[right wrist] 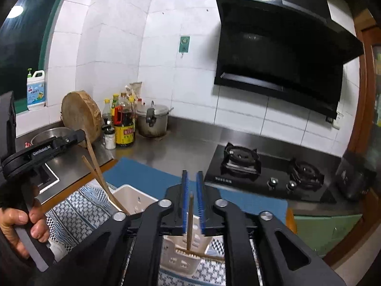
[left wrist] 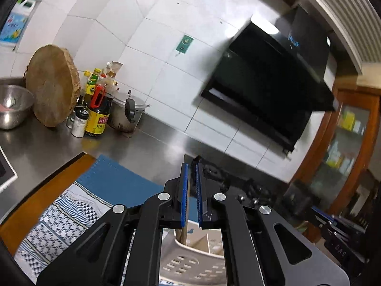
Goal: Organize utensils
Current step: 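Lower the chopsticks into the holder and open both grippers, then move both grippers back down to the remaining chopsticks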
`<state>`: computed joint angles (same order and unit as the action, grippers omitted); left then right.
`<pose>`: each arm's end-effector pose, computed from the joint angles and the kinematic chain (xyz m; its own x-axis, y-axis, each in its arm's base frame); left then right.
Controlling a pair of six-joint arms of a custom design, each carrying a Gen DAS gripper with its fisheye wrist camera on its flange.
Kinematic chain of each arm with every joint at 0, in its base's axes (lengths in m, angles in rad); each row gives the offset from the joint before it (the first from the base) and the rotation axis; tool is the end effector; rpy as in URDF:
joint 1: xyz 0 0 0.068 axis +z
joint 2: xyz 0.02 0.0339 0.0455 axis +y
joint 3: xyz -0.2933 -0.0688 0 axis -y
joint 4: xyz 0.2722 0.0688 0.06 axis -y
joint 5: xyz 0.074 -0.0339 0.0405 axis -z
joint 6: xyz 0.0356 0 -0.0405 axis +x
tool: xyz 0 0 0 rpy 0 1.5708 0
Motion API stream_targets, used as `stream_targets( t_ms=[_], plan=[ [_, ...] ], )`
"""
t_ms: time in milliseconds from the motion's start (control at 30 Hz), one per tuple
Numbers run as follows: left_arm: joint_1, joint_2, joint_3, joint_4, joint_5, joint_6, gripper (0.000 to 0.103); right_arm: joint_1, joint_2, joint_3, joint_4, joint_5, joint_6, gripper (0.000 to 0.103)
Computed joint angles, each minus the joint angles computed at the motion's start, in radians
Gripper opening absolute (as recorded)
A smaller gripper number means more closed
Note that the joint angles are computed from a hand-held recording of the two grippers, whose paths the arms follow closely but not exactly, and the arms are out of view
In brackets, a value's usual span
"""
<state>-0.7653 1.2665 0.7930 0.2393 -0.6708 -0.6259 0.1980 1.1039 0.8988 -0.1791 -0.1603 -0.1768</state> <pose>0.2323 -0.1924 0.2990 -0.1981 -0.4460 -0.8728 -0.0117 0.8915 -0.4529 0.2615 0.0583 0.3378 -0.3021 -0.2377 -0.9232 -0.3986 0.9112 -0.1042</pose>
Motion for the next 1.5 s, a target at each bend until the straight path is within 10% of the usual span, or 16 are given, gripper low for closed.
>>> stream_targets(
  t_ms=[233, 700, 1500],
  plan=[
    [-0.050, 0.008, 0.067, -0.164, -0.038, 0.025, 0.005, -0.027, -0.117, -0.058, -0.051, -0.020, -0.023, 0.047],
    [-0.152, 0.047, 0.192, -0.510, -0.125, 0.039, 0.006, 0.061, -0.340, -0.189, -0.232, 0.004, -0.042, 0.061],
    [-0.179, 0.108, 0.282, -0.573, -0.077, 0.073, 0.008, -0.063, -0.395, -0.231, -0.308, -0.078, -0.036, 0.063]
  ],
)
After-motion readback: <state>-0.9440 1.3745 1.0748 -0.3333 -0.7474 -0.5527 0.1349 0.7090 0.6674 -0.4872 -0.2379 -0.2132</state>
